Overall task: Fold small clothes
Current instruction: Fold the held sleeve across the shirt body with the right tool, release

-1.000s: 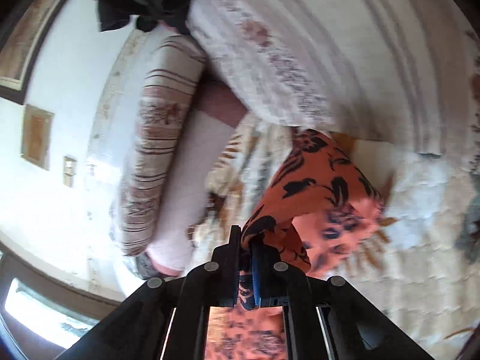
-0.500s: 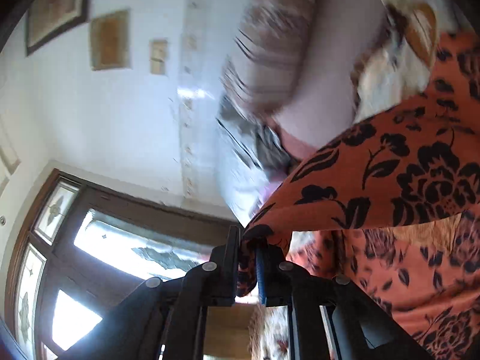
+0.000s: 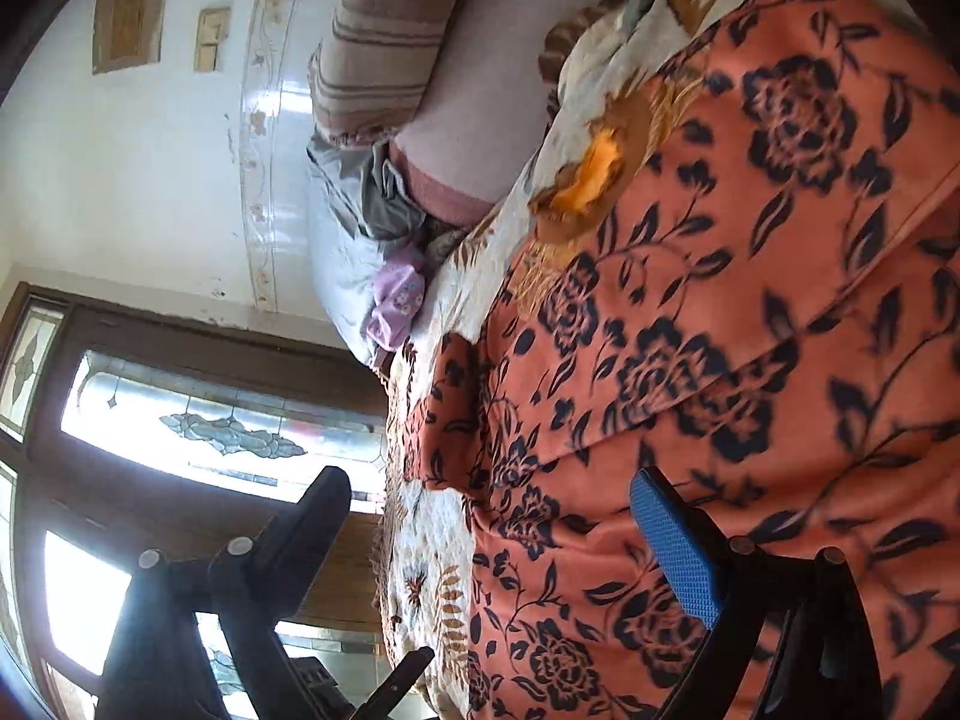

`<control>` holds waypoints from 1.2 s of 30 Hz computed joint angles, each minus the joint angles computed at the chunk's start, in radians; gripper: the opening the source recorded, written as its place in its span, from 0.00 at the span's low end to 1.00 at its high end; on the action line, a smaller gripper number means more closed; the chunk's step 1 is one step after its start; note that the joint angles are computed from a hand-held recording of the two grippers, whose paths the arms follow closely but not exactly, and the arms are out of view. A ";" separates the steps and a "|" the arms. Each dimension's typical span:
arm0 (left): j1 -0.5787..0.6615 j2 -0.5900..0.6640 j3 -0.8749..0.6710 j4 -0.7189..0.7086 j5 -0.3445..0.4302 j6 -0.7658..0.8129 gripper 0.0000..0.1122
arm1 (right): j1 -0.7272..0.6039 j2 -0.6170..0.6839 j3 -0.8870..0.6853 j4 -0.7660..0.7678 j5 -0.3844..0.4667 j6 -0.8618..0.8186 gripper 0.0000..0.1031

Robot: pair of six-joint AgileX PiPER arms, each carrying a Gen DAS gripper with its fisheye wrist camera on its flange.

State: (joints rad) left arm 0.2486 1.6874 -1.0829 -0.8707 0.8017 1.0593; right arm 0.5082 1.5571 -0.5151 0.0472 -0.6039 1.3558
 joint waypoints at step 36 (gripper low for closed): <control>-0.032 0.096 -0.113 0.075 0.055 -0.132 0.92 | -0.832 0.195 -0.155 -0.916 0.084 0.446 0.90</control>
